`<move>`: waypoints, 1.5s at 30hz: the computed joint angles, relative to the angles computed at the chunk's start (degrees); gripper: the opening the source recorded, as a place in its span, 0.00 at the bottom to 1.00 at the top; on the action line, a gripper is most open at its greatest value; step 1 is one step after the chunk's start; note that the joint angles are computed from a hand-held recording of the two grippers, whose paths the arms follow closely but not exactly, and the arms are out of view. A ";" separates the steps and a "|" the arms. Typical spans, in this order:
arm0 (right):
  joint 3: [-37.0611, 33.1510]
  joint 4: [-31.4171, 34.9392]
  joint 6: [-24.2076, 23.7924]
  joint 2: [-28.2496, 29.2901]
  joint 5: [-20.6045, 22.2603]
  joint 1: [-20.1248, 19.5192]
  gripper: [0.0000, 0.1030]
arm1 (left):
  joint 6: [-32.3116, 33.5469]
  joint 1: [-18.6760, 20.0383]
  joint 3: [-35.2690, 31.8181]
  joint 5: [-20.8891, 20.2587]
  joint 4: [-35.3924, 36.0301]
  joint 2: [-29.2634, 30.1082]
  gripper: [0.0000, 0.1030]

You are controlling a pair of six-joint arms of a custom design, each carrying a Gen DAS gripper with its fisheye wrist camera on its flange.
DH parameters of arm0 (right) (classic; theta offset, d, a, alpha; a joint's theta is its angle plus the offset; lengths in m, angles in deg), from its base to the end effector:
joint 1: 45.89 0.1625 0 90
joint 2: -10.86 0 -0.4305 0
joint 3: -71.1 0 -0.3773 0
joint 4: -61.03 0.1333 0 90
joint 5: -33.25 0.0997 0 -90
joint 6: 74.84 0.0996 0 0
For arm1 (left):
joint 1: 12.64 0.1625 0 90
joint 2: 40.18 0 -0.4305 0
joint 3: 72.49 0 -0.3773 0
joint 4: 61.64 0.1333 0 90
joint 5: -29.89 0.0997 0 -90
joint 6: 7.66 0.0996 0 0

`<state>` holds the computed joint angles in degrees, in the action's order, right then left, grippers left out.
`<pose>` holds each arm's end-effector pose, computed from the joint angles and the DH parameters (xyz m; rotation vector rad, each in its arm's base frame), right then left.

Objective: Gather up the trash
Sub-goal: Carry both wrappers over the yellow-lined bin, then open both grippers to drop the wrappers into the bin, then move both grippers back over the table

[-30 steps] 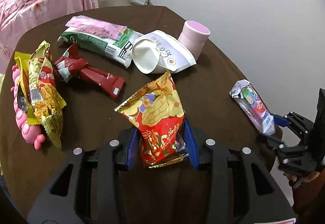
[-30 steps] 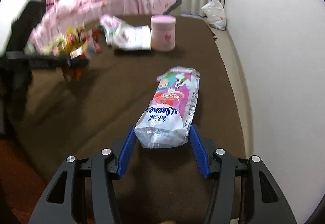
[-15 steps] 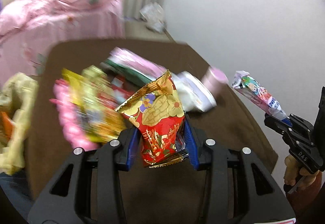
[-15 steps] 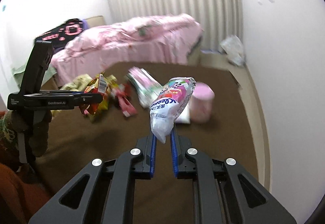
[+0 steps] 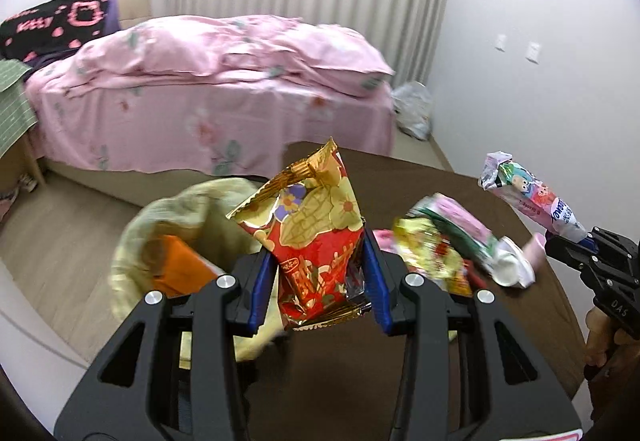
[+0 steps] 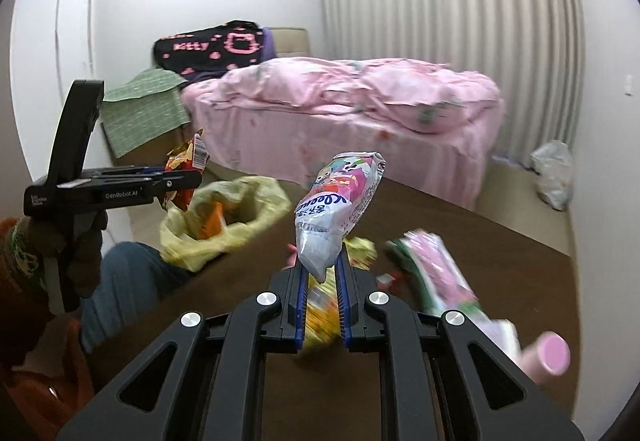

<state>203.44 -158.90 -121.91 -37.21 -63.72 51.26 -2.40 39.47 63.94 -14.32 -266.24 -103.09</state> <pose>0.1782 -0.4470 0.1096 1.1223 -2.3382 0.9720 -0.0988 -0.4602 0.1971 0.5157 2.3103 -1.1181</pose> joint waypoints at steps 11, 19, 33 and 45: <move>-15.99 21.91 2.20 7.92 -1.42 6.44 0.13 | -1.49 9.96 -1.52 -3.53 -3.20 -6.27 0.37; -36.27 39.62 1.18 21.28 -4.62 9.13 0.13 | -3.68 15.64 -5.67 -7.72 -1.61 -4.24 0.37; -45.17 45.44 -1.75 28.01 -11.74 8.64 0.51 | -10.09 23.82 -10.54 -12.74 0.56 -0.64 0.64; -26.96 20.55 -0.83 16.94 -8.42 5.45 0.57 | -5.40 16.89 -7.12 -11.38 -1.97 0.72 0.64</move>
<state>176.49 -138.35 -122.74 -20.26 -72.14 56.71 -7.80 56.36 56.82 -25.70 -268.21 -102.37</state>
